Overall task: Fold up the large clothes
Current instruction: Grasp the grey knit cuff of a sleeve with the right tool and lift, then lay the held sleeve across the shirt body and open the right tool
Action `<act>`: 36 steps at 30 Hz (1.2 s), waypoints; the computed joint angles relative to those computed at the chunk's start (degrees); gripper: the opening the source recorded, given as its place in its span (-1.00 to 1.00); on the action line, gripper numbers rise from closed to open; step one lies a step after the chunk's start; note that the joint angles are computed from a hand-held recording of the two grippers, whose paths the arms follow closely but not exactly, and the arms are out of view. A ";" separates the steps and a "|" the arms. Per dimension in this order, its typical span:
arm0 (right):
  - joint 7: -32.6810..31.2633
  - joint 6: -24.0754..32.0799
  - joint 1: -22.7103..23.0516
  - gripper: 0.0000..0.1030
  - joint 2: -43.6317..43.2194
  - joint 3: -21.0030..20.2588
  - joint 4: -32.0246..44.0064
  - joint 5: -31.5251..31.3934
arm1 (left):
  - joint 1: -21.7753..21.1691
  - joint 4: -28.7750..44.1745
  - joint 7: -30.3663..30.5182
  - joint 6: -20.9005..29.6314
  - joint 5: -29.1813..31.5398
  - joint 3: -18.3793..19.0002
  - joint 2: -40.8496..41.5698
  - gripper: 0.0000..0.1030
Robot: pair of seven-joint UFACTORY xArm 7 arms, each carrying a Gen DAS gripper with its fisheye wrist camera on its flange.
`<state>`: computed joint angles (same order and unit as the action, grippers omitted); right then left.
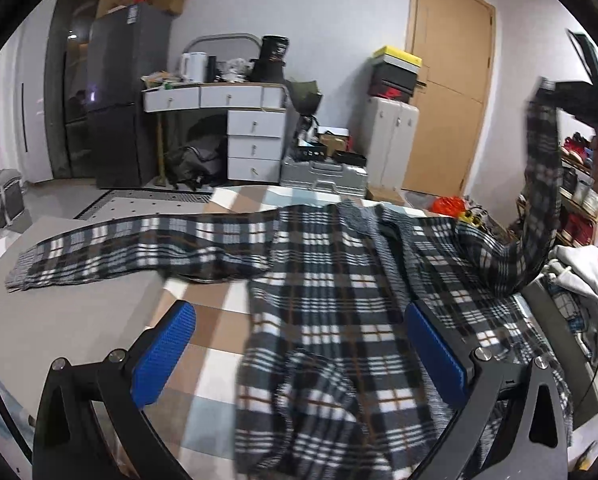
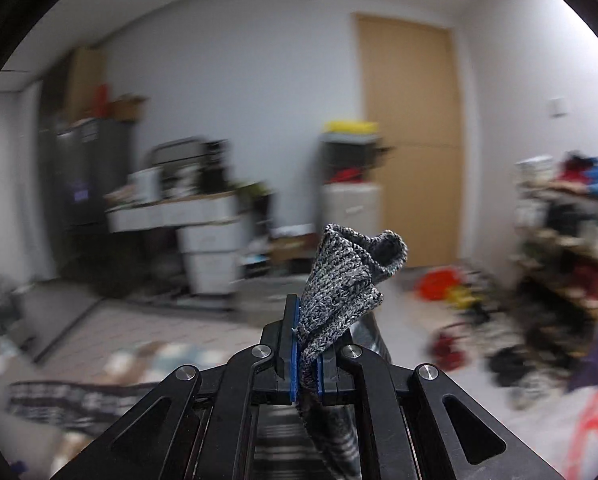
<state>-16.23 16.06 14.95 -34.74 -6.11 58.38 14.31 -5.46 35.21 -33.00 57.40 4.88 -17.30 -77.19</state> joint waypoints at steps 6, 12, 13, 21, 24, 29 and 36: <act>-11.56 -1.95 21.41 -0.89 6.04 -1.73 -4.86 9.68 | 2.06 -1.39 -1.13 1.24 0.65 2.29 -2.39 0.98; -17.85 2.78 24.62 -0.89 19.22 3.26 -4.30 13.27 | 5.05 -2.90 -2.84 -0.87 0.80 5.12 -5.70 0.98; -16.94 4.26 23.74 -0.89 22.02 4.79 -3.47 12.43 | 5.30 -3.40 -2.44 -0.98 1.03 5.97 -6.30 0.98; -12.63 14.63 17.08 0.04 28.61 11.48 -0.72 15.40 | 6.41 -4.58 -1.33 -1.77 -0.48 8.61 -7.36 0.98; -20.27 18.06 15.63 0.36 24.16 10.21 -4.02 27.96 | 6.89 -4.70 -0.87 -1.79 -0.68 8.76 -7.75 0.98; -26.16 25.58 11.80 0.60 11.47 6.61 -12.18 38.73 | 7.36 -4.74 -0.34 -1.27 -0.85 8.23 -7.63 0.98; -27.02 28.83 7.92 0.88 -13.57 -0.63 -28.26 43.72 | 7.48 -4.86 1.28 0.16 -0.09 8.36 -5.70 0.98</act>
<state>-43.25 44.89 22.87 -48.32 -6.74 30.12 58.03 2.02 30.35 -31.72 57.55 4.79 -8.94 -82.89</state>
